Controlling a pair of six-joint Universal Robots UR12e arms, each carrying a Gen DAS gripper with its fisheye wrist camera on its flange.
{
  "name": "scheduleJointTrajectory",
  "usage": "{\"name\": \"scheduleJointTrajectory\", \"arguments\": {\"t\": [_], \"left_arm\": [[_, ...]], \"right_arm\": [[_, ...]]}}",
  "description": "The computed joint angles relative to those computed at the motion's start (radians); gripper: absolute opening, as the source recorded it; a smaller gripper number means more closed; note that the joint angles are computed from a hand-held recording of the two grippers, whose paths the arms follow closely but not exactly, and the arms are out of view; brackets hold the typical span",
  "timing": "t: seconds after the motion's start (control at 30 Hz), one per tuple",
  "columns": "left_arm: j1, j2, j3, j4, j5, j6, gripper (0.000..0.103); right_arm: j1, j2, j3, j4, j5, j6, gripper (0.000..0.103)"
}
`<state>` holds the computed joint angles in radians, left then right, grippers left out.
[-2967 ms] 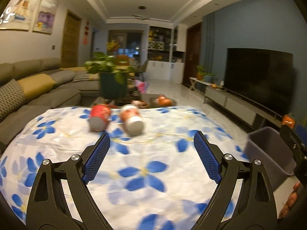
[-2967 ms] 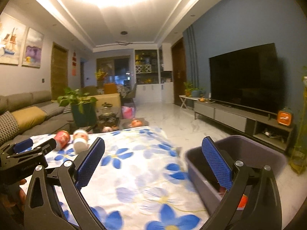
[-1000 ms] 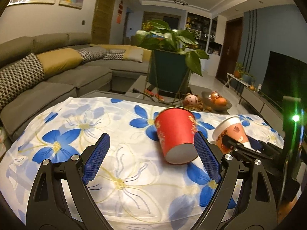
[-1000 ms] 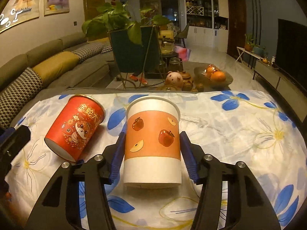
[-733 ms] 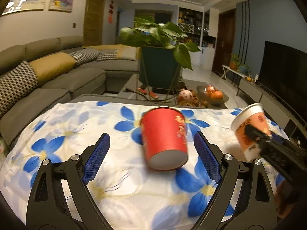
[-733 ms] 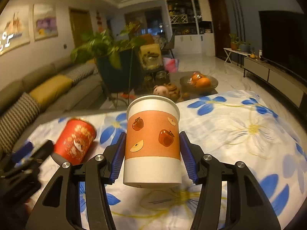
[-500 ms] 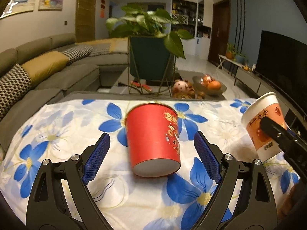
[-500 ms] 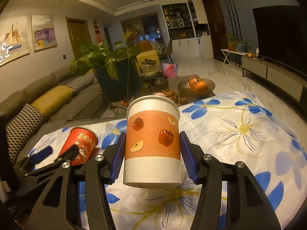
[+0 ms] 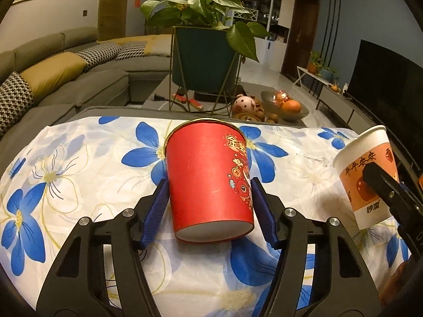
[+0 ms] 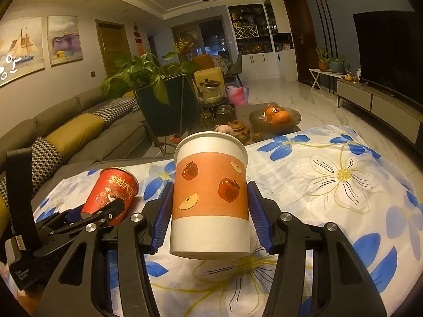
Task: Collect trash
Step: 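Lift both cups and carry them over the grey bin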
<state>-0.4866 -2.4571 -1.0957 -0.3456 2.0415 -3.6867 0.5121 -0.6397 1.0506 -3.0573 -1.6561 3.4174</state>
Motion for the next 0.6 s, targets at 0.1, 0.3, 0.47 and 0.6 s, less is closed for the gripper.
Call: {"name": "scheduleJointTrajectory", "arguments": {"t": [0.1, 0.3, 0.47, 0.6], "left_arm": [[-0.003, 0.004, -0.012, 0.034, 0.013, 0.002, 0.060], [-0.022, 0.021, -0.042, 0.115, 0.043, 0.030, 0.059], [-0.051, 0.047, -0.082, 0.204, 0.053, 0.062, 0.059], [-0.085, 0.059, -0.092, 0.267, 0.065, 0.104, 0.059]], "right_arm": [[0.001, -0.003, 0.004, -0.002, -0.001, -0.004, 0.054], [-0.001, -0.035, 0.054, -0.047, 0.008, 0.003, 0.054], [-0.004, -0.095, 0.155, -0.137, 0.003, 0.003, 0.054], [-0.011, -0.166, 0.276, -0.232, -0.024, 0.007, 0.054]]}}
